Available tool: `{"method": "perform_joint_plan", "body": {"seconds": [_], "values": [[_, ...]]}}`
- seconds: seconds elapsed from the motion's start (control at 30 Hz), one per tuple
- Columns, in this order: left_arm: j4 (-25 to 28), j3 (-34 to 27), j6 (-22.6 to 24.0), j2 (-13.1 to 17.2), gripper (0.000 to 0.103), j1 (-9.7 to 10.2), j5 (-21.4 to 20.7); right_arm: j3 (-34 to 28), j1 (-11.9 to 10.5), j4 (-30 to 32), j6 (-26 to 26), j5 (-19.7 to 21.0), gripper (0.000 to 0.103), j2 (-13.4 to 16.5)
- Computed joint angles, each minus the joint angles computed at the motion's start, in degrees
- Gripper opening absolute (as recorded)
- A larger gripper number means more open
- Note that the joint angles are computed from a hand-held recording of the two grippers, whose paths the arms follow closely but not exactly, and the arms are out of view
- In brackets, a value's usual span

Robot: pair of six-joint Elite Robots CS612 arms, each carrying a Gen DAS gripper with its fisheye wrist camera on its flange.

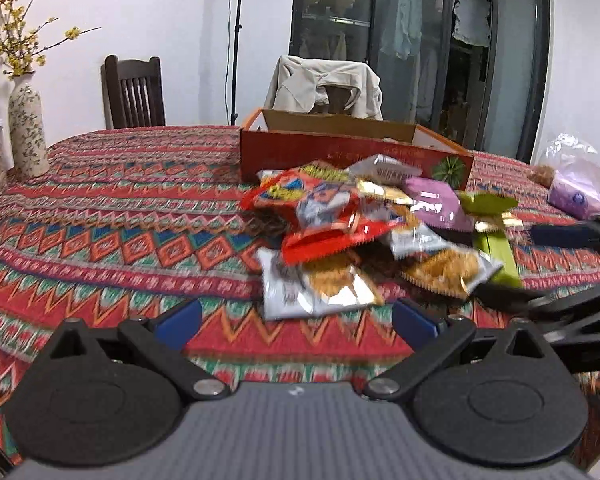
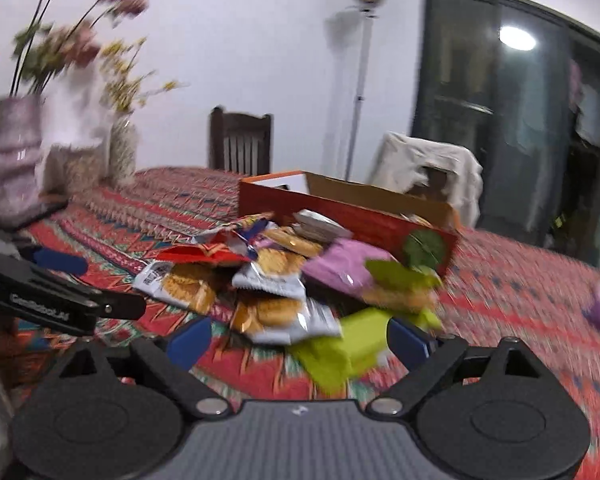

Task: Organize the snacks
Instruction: 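Return both tools to the pile and grasp another cookie packet each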

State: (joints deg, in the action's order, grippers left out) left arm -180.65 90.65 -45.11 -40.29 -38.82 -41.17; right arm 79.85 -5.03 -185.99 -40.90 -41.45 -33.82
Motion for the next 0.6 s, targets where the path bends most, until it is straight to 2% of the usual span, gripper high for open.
{"method": "perform_joint_plan", "body": {"seconds": [0.07,0.23,0.27,0.33,0.37,0.47,0.5,0.53,0.57,0.6], "values": [[1.55,-1.31,-0.02,0.4,0.103,0.44,0.33,-2.58,1.28,8.32,-5.51,-1.56,0.087,-0.06],[3.81,-3.39,-2.06,0.55,0.103,2.22,-4.75,-7.41,2.82,19.93,-9.7,-4.33,0.075,0.79],[4.4,-3.95,-1.99,0.67,0.103,2.54,-5.64,-7.92,2.83,22.04,-10.76,-4.17,0.067,0.85],[6.08,-5.29,-1.41,1.18,0.103,2.92,-6.19,-7.93,2.57,23.36,-12.5,-3.28,0.064,0.82],[7.5,-6.05,-1.33,1.41,0.103,3.1,-6.52,-7.83,2.4,24.21,-13.64,-2.84,0.057,0.66],[12.09,-8.49,-1.9,2.06,0.102,3.71,-8.18,-6.44,1.4,23.01,-14.55,-1.39,0.052,0.13],[13.08,-9.07,-1.99,2.25,0.101,3.85,-8.68,-5.94,0.92,22.22,-14.66,-0.51,0.052,0.05],[13.46,-9.41,-1.52,2.43,0.092,3.83,-8.68,-5.87,0.49,21.96,-14.49,0.41,0.052,0.07],[13.64,-9.58,-0.86,2.65,0.077,3.59,-7.49,-5.78,0.02,21.53,-14.13,1.64,0.051,0.14],[13.47,-9.55,-0.05,2.78,0.075,3.33,-6.41,-5.6,-0.46,20.99,-13.53,2.9,0.051,0.21]]}}
